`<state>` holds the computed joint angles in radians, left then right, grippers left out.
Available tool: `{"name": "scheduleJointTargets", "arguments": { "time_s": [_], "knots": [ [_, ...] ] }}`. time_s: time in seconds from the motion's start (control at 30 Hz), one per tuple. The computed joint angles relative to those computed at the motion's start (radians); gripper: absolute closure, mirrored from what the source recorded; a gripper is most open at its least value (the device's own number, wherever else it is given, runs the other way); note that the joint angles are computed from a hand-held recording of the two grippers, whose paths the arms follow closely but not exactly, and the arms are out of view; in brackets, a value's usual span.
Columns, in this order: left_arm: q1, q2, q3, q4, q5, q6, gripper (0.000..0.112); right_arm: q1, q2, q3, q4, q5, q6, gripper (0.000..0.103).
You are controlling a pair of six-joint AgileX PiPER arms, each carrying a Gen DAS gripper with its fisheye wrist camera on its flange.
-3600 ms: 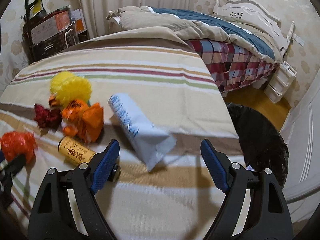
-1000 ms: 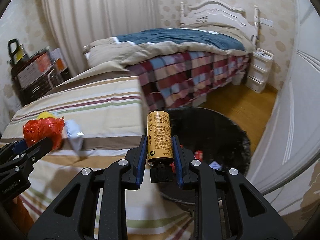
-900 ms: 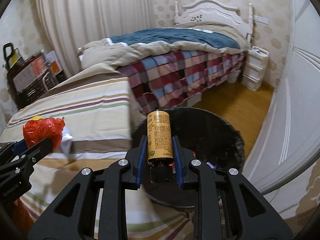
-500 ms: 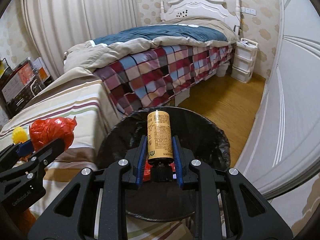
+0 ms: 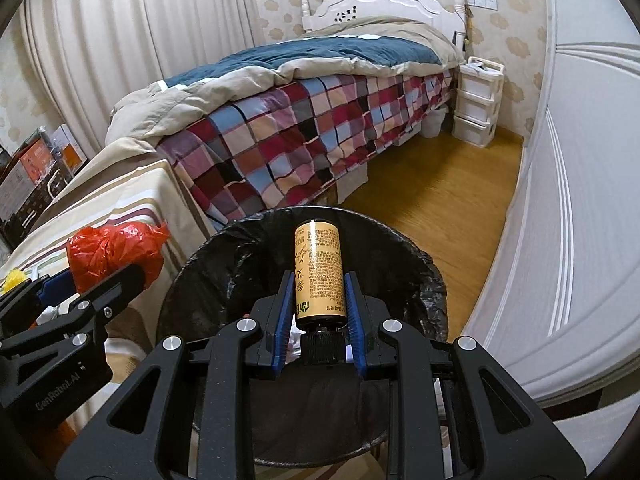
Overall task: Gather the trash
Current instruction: 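Open both tools to drop the red bag and gold can into the bin, then move both tools back over the remaining items on the bed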
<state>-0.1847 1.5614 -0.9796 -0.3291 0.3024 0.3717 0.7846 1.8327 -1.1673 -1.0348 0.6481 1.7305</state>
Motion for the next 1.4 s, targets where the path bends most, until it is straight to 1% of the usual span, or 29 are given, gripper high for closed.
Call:
{"name": "scheduleJointTargets", "arguments": {
  "time_s": [0.13, 0.27, 0.3, 0.33, 0.37, 0.4, 0.43, 0.47, 0.53, 0.63, 0.7, 0.77, 0.87, 0.9, 1.1, 1.17, 1.3, 1.33, 1.4],
  "knots": [
    [-0.030, 0.026, -0.018, 0.117, -0.010, -0.121, 0.053, -0.017, 0.001, 0.008, -0.004, -0.016, 0.009, 0.079],
    [-0.045, 0.036, -0.022, 0.186, -0.012, -0.182, 0.052, -0.030, 0.008, 0.012, -0.001, -0.026, 0.009, 0.079],
    [-0.048, 0.036, -0.023, 0.202, -0.013, -0.196, 0.050, -0.035, 0.010, 0.011, 0.003, -0.031, 0.004, 0.078],
    [-0.050, 0.036, -0.023, 0.217, -0.012, -0.212, 0.046, -0.036, 0.011, 0.012, 0.002, -0.032, 0.006, 0.077],
    [-0.050, 0.033, -0.021, 0.223, -0.015, -0.219, 0.043, -0.036, 0.012, 0.015, -0.005, -0.030, 0.018, 0.073],
    [-0.053, 0.029, -0.016, 0.228, -0.018, -0.229, 0.038, -0.036, 0.014, 0.011, -0.005, -0.025, 0.020, 0.069],
    [-0.051, 0.023, -0.010, 0.219, -0.025, -0.223, 0.036, -0.031, 0.016, 0.009, -0.009, -0.012, 0.028, 0.061],
    [-0.048, 0.020, -0.007, 0.217, -0.027, -0.221, 0.035, -0.024, 0.014, 0.012, -0.023, 0.004, 0.049, 0.056],
    [-0.040, 0.017, -0.005, 0.208, -0.019, -0.212, 0.033, -0.016, 0.009, 0.018, -0.032, 0.023, 0.064, 0.053],
    [-0.020, 0.003, 0.006, 0.167, -0.013, -0.179, 0.030, -0.006, 0.001, 0.026, -0.039, 0.044, 0.083, 0.043],
    [-0.004, -0.012, 0.021, 0.129, -0.017, -0.146, 0.029, 0.002, -0.005, 0.031, -0.043, 0.053, 0.092, 0.041],
    [0.008, -0.031, 0.038, 0.128, -0.023, -0.141, 0.028, 0.009, -0.009, 0.030, -0.040, 0.063, 0.090, 0.035],
    [0.027, -0.066, 0.070, 0.151, -0.038, -0.153, 0.027, 0.030, -0.015, 0.029, -0.038, 0.085, 0.097, 0.031],
    [0.037, -0.079, 0.082, 0.142, -0.038, -0.141, 0.027, 0.038, -0.015, 0.028, -0.036, 0.090, 0.098, 0.030],
    [0.133, -0.163, 0.153, -0.025, -0.004, 0.055, 0.027, 0.090, -0.009, 0.000, -0.007, 0.111, 0.085, 0.028],
    [0.163, -0.190, 0.176, -0.058, 0.006, 0.104, 0.027, 0.113, -0.003, -0.013, 0.004, 0.115, 0.082, 0.027],
    [0.266, -0.259, 0.242, -0.169, 0.024, 0.266, 0.027, 0.163, 0.015, -0.045, 0.022, 0.117, 0.072, 0.027],
    [0.285, -0.266, 0.248, -0.183, 0.031, 0.287, 0.027, 0.171, 0.019, -0.055, 0.027, 0.120, 0.064, 0.027],
    [0.347, -0.282, 0.261, -0.241, 0.058, 0.368, 0.027, 0.197, 0.038, -0.093, 0.040, 0.131, 0.036, 0.026]
  ]
}}
